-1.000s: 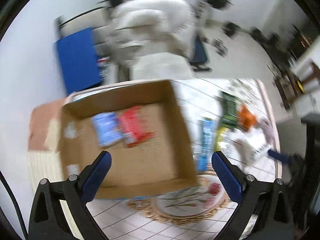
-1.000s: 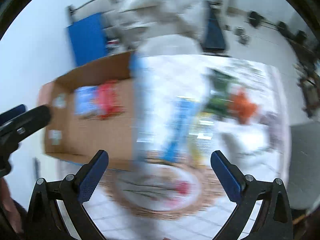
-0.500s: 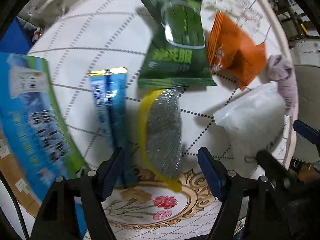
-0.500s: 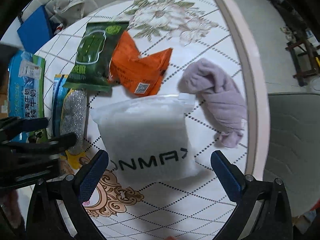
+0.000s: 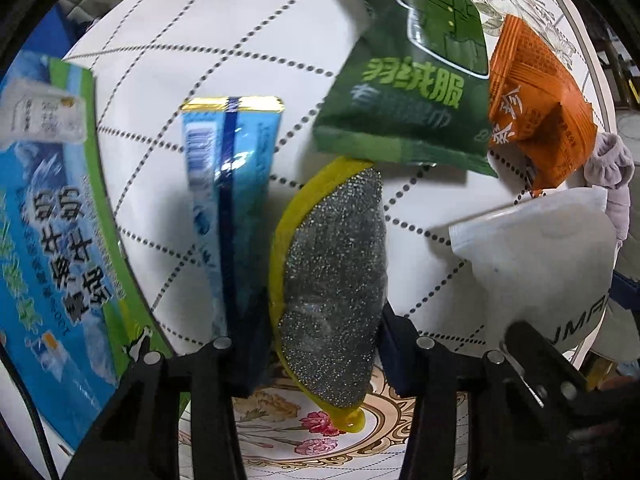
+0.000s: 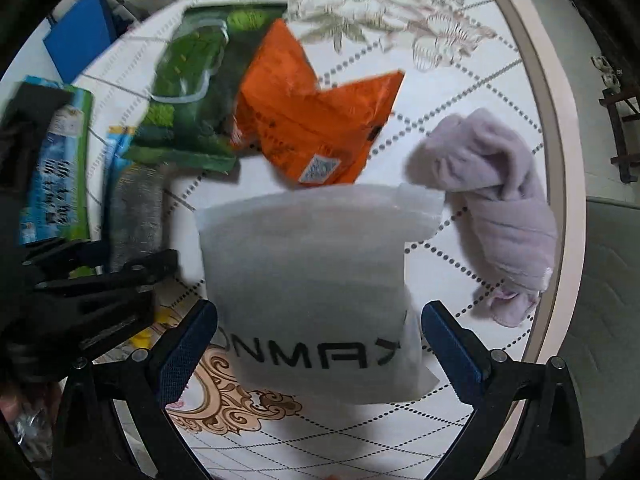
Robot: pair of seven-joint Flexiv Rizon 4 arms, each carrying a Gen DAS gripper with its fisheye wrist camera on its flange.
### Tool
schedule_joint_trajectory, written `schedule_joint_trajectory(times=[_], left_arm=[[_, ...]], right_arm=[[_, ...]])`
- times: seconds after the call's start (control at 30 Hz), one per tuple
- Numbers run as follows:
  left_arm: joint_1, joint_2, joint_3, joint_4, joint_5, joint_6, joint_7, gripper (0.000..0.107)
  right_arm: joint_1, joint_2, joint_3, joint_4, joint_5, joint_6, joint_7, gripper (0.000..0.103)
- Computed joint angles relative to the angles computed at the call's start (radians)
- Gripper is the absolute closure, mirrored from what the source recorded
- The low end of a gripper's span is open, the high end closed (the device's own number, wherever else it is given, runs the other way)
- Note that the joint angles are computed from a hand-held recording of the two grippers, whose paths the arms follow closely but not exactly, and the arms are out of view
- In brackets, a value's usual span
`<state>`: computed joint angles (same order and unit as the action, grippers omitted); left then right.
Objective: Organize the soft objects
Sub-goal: 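Grasp the yellow-silver sponge with the left tool while the right tool grasps the white ONMAX bag, then lower the sponge and ONMAX bag into the box and release both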
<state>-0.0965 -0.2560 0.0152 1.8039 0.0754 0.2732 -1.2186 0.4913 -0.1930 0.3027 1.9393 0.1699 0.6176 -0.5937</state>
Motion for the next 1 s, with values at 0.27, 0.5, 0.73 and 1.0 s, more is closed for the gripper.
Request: schedule_joint_trajectory(times=[0.27, 0.5, 0.73, 1.0], left_arm=[[0.022, 0.145, 0.013, 0.091, -0.042, 0.076, 0.055, 0.063], [0.092, 0.274, 0.045, 0.087, -0.188, 0.001, 0.168, 0.063], [0.204, 0.308, 0.101, -0.054, -0.272, -0.096, 0.28, 0.063], [0.369, 0.13, 0.152, -0.244, -0.227, -0.106, 0.337, 0.063]], right_arm=[[0.021, 0.037, 0.013, 0.064, -0.006, 0.063, 0.103, 0.03], [0.031, 0.186, 0.038, 0.154, 0.035, 0.157, 0.234, 0.035], [0.087, 0.227, 0.052, 0.02, -0.097, 0.198, 0.354, 0.035], [0.217, -0.151, 0.019, -0.467, -0.232, 0.151, 0.288, 0.035]])
